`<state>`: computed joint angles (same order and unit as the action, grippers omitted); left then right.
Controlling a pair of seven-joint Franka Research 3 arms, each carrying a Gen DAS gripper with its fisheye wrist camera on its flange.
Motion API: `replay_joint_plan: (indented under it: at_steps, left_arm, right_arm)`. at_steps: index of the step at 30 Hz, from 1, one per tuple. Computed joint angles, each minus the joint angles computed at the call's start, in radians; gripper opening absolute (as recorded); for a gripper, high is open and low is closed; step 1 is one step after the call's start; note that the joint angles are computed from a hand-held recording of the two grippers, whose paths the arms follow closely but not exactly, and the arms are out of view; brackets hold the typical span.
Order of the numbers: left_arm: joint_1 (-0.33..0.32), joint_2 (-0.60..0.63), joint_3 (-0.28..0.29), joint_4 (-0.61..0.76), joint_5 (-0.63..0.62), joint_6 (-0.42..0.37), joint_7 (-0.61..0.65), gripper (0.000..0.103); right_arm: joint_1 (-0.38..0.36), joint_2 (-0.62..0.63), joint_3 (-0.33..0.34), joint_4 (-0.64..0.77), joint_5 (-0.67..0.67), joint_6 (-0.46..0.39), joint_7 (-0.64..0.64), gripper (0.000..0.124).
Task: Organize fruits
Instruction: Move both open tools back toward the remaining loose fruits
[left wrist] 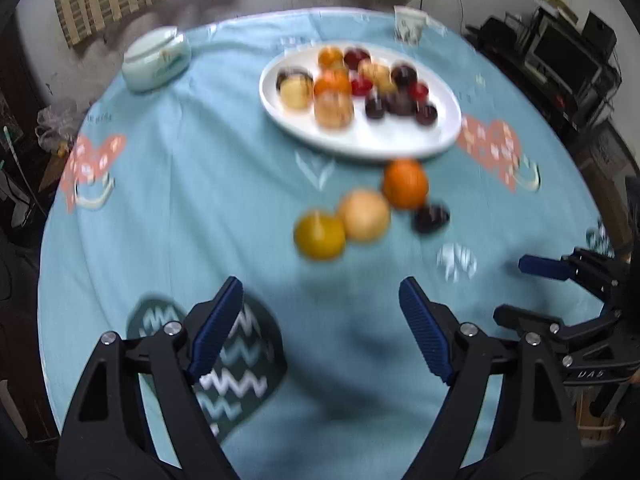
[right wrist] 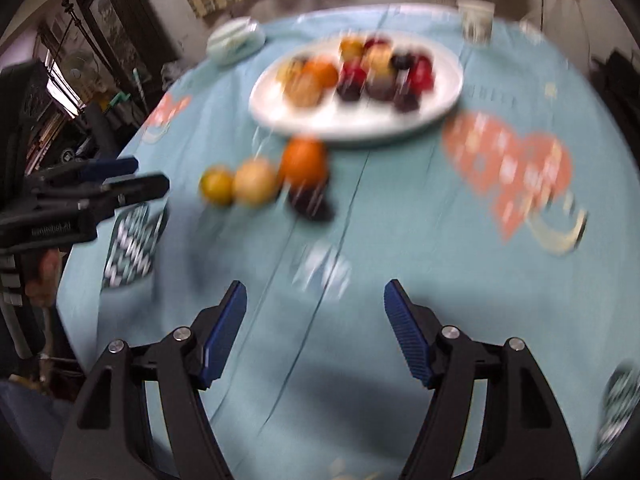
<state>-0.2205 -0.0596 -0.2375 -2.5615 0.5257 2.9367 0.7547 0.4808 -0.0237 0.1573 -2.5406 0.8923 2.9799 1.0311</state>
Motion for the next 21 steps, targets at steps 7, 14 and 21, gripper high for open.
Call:
replay_joint_plan:
  at_steps: [7,14,21]
  left_arm:
    - [-0.038,-0.045,-0.025,-0.092,-0.044,-0.033,0.008,0.082]
    - [-0.012,-0.107,-0.073,-0.093,0.132,-0.109,-0.148,0.084]
    - [-0.026,-0.119,-0.069,-0.079,0.166,-0.125,-0.173,0.085]
  right_arm:
    - [0.046,-0.017,0.041,-0.059,-0.193,0.036,0.201,0.072]
    - [0.068,-0.041,0.029,-0.074,-0.251,0.054,0.263,0.072]
    - [0.076,-0.049,0.018,-0.077,-0.265,0.051,0.282,0.072]
